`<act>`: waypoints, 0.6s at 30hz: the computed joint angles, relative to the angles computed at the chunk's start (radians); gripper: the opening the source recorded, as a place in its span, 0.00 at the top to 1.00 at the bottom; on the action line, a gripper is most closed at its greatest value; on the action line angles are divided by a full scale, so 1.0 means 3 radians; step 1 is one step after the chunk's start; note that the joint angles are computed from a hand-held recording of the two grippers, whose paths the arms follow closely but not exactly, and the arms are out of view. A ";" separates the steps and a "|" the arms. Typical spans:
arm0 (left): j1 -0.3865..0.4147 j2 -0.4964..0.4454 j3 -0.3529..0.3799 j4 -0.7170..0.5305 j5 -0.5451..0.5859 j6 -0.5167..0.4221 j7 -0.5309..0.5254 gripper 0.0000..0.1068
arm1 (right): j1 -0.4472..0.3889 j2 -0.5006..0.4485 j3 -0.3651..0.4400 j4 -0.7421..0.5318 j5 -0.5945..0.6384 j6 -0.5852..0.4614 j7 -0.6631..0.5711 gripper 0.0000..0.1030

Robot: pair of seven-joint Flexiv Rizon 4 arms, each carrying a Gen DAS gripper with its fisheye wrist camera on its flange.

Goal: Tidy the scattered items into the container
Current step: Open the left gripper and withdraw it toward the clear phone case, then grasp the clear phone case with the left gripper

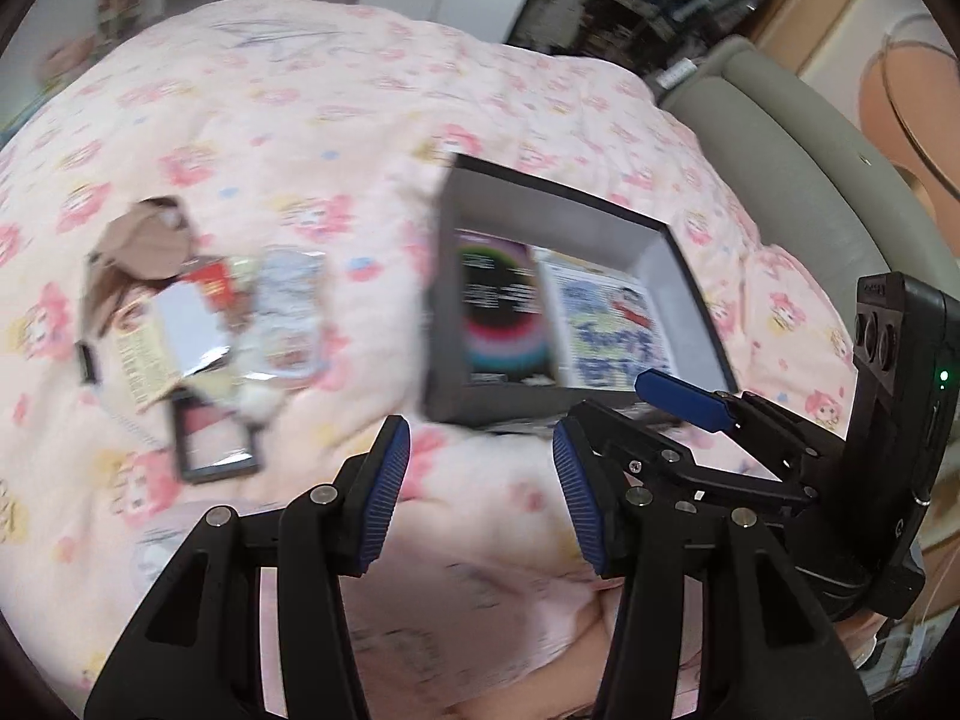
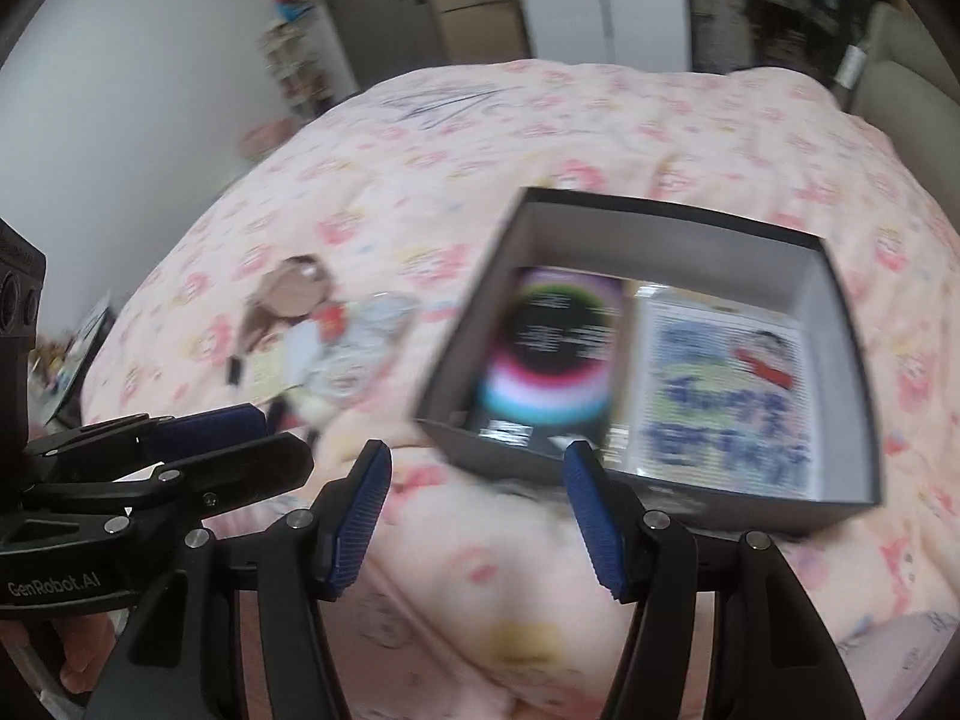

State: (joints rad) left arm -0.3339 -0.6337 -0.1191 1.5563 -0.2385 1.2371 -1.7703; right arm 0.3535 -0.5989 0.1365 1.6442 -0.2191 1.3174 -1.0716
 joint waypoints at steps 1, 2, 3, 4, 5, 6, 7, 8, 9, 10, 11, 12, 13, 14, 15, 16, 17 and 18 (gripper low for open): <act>0.0051 0.0048 -0.0014 0.0108 -0.0032 0.0059 0.0003 0.53 | 0.0041 -0.0041 -0.0001 -0.0054 -0.0023 -0.0008 0.0003 0.44; 0.0103 0.0088 -0.0032 0.0205 -0.0068 0.0114 0.0009 0.53 | 0.0070 -0.0088 0.0008 -0.0122 -0.0034 -0.0035 0.0005 0.44; 0.0149 0.0112 -0.0055 0.0278 -0.0103 0.0167 0.0024 0.53 | 0.0040 -0.0161 0.0106 -0.0231 -0.0005 -0.0086 -0.0075 0.44; 0.0209 0.0134 -0.0088 0.0358 -0.0152 0.0228 0.0043 0.53 | 0.0011 -0.0229 0.0197 -0.0334 0.0036 -0.0133 -0.0155 0.44; 0.0259 0.0144 -0.0115 0.0412 -0.0197 0.0267 0.0059 0.53 | -0.0007 -0.0296 0.0270 -0.0434 0.0085 -0.0176 -0.0222 0.44; 0.0298 0.0147 -0.0122 0.0453 -0.0235 0.0295 0.0061 0.53 | -0.0033 -0.0384 0.0361 -0.0567 0.0150 -0.0247 -0.0301 0.44; 0.0313 0.0137 -0.0095 0.0472 -0.0256 0.0309 0.0035 0.54 | -0.0053 -0.0468 0.0439 -0.0698 0.0218 -0.0329 -0.0377 0.44; 0.0313 0.0116 -0.0050 0.0468 -0.0262 0.0302 -0.0008 0.54 | -0.0057 -0.0536 0.0486 -0.0811 0.0280 -0.0408 -0.0437 0.44; 0.0323 0.0088 -0.0022 0.0458 -0.0270 0.0287 -0.0039 0.54 | -0.0043 -0.0624 0.0512 -0.0957 0.0330 -0.0524 -0.0480 0.44; 0.0336 0.0049 0.0000 0.0431 -0.0278 0.0261 -0.0068 0.54 | 0.0000 -0.0696 0.0490 -0.1083 0.0354 -0.0635 -0.0494 0.44; 0.0349 0.0003 0.0023 0.0397 -0.0282 0.0233 -0.0098 0.55 | 0.0051 -0.0747 0.0442 -0.1173 0.0365 -0.0712 -0.0493 0.44; 0.0360 -0.0038 0.0042 0.0363 -0.0278 0.0209 -0.0119 0.56 | 0.0101 -0.0813 0.0392 -0.1287 0.0367 -0.0805 -0.0484 0.44; 0.0375 -0.0093 0.0063 0.0309 -0.0277 0.0168 -0.0142 0.58 | 0.0139 -0.0891 0.0359 -0.1422 0.0373 -0.0916 -0.0480 0.44; 0.0400 -0.0144 0.0066 0.0262 -0.0284 0.0137 -0.0157 0.59 | 0.0165 -0.0960 0.0336 -0.1544 0.0386 -0.1014 -0.0487 0.44; 0.0436 -0.0207 0.0059 0.0203 -0.0303 0.0105 -0.0167 0.59 | 0.0196 -0.1035 0.0310 -0.1675 0.0395 -0.1108 -0.0483 0.44; 0.0474 -0.0277 0.0050 0.0133 -0.0329 0.0069 -0.0180 0.59 | 0.0227 -0.1116 0.0280 -0.1813 0.0400 -0.1200 -0.0479 0.44; 0.0509 -0.0348 0.0034 0.0065 -0.0357 0.0038 -0.0193 0.59 | 0.0255 -0.1190 0.0251 -0.1941 0.0406 -0.1286 -0.0468 0.44; 0.0541 -0.0407 0.0009 0.0013 -0.0384 0.0020 -0.0196 0.59 | 0.0289 -0.1279 0.0210 -0.2094 0.0401 -0.1394 -0.0441 0.44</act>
State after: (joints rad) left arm -0.1715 -0.7557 -0.1165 1.5601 -0.3538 1.2431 -1.8292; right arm 0.4401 -0.9826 0.1996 1.0160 -0.0988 0.8991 -1.2040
